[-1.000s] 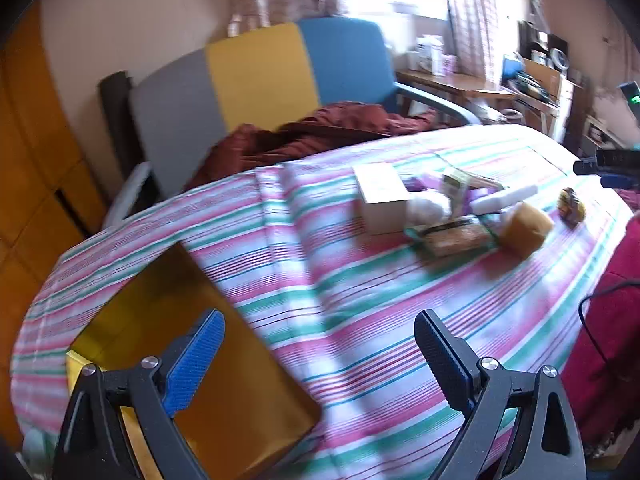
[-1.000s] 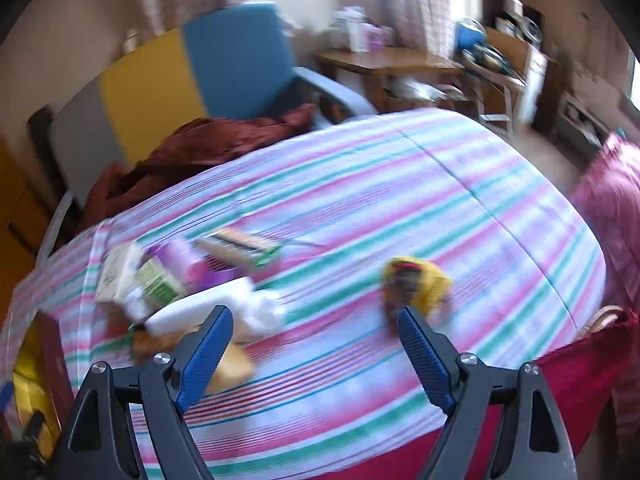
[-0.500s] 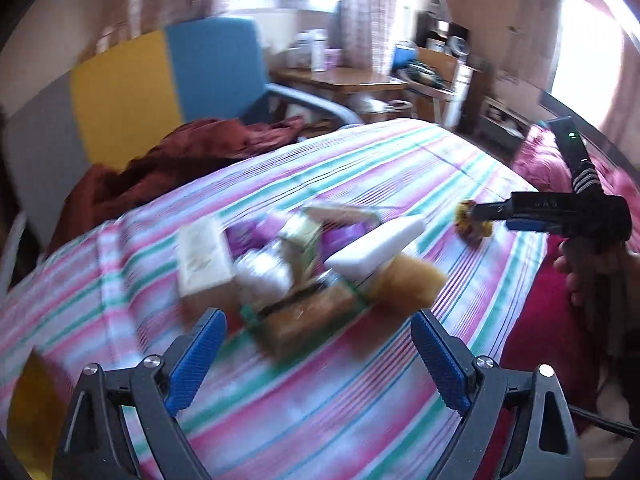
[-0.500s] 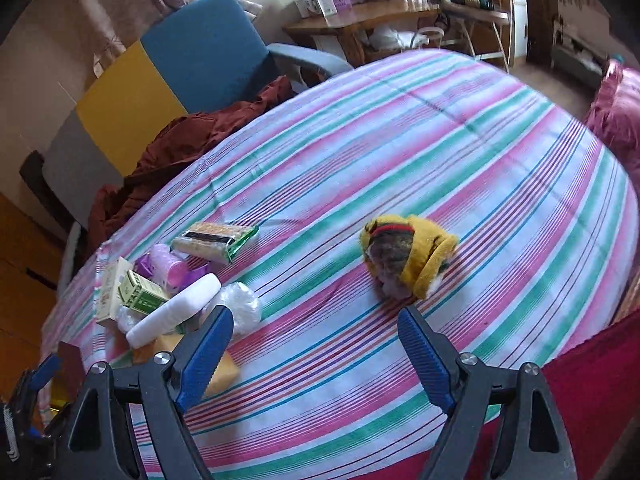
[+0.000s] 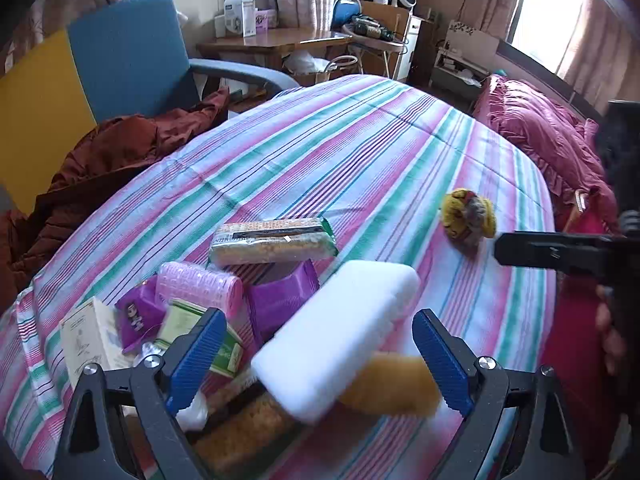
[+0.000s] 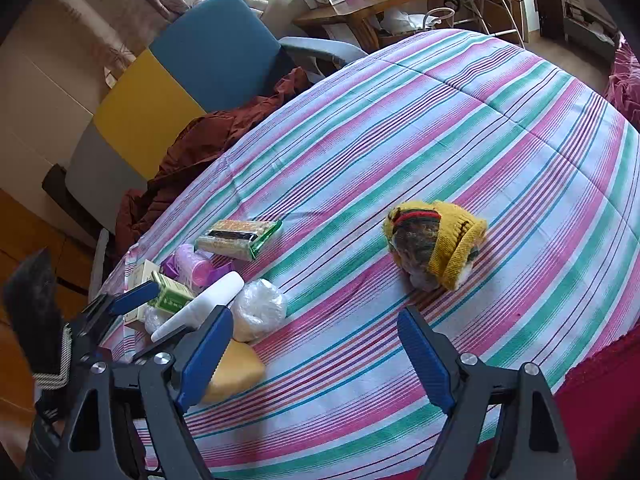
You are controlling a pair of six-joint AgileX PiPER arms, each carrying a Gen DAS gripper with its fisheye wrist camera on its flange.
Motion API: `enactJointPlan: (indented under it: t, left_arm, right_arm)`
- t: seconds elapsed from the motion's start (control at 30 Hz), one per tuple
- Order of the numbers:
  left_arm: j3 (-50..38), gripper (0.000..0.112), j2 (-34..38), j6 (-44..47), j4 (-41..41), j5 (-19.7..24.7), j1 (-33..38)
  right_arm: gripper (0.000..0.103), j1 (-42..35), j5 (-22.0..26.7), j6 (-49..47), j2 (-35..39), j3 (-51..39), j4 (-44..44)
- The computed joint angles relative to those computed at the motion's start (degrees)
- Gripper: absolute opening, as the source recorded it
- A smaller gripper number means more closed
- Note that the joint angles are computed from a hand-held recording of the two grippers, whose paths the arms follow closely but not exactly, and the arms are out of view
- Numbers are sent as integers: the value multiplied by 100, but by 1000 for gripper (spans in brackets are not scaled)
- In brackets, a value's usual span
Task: Organize objects
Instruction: 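Grasp the white sponge with the left tool while the right tool grasps a yellow sponge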
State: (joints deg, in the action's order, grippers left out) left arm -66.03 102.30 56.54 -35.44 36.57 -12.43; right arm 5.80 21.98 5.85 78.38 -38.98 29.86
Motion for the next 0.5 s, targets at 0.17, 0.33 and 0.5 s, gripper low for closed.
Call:
enactJointPlan:
  t: [0.17,0.33,0.5]
  left_arm:
    - [-156,45,246,36,-126,419,-28]
    - [713,38,-318,807,-686,506,239]
    - [1444,36,-722,1362,-1083,747,1113]
  right_arm:
    - [86,-83,12,-316,-21,40,319]
    - [86,-116,42,-372,-17,39,359]
    - [86,-136,68,-402,-20,43,369]
